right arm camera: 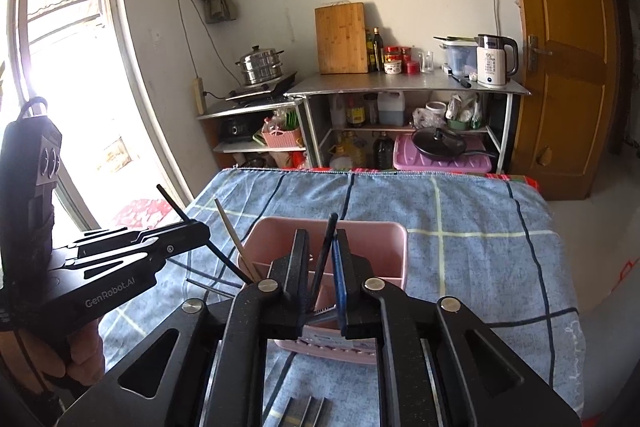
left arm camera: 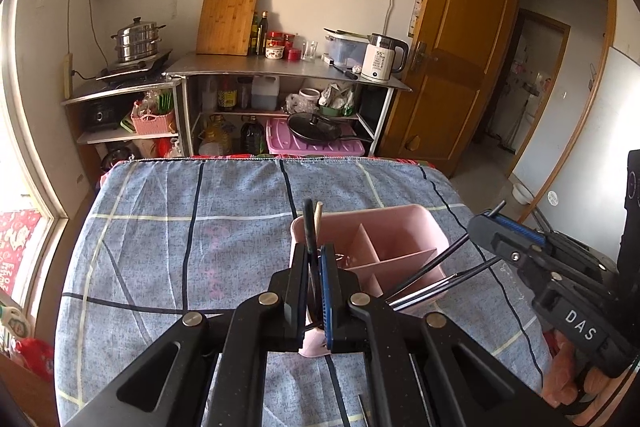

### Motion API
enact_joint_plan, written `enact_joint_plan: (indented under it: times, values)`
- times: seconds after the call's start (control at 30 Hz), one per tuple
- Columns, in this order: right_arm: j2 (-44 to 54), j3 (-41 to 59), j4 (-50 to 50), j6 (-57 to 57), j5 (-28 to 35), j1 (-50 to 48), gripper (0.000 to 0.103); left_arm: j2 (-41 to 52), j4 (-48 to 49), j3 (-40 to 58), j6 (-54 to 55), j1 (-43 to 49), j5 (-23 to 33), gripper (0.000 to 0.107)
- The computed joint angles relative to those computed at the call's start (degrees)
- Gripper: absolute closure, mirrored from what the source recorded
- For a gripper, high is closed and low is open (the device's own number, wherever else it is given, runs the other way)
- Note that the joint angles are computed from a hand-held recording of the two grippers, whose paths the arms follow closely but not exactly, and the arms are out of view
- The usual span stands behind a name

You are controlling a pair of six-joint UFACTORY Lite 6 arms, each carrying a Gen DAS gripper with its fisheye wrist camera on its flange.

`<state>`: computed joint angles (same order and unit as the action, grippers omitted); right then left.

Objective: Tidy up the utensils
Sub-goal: 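Lower both black chopsticks into the pink basket and open both tools, then withdraw both tools from the basket toward the remaining chopsticks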

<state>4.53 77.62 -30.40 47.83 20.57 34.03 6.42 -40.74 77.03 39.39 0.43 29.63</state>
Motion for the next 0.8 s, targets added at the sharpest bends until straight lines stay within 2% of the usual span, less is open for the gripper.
enact_joint_plan:
  times: [0.2, 0.33, 0.8]
  values:
    - [-5.4, -3.2, -4.8, 4.3, 2.2, 1.7, 0.089, -7.2, -0.7, -4.7, 1.3, 1.6, 0.2, 0.099]
    - [-9.9, -6.6, -8.2, 7.9, 3.3, 3.7, 0.082, -13.0, -1.2, -8.4, 2.2, 2.5, 0.8, 0.099]
    - [-25.2, -18.1, -22.5, 23.7, 13.3, 15.0, 0.078, -35.8, -6.6, -24.1, 6.9, 7.6, 8.0, 0.098]
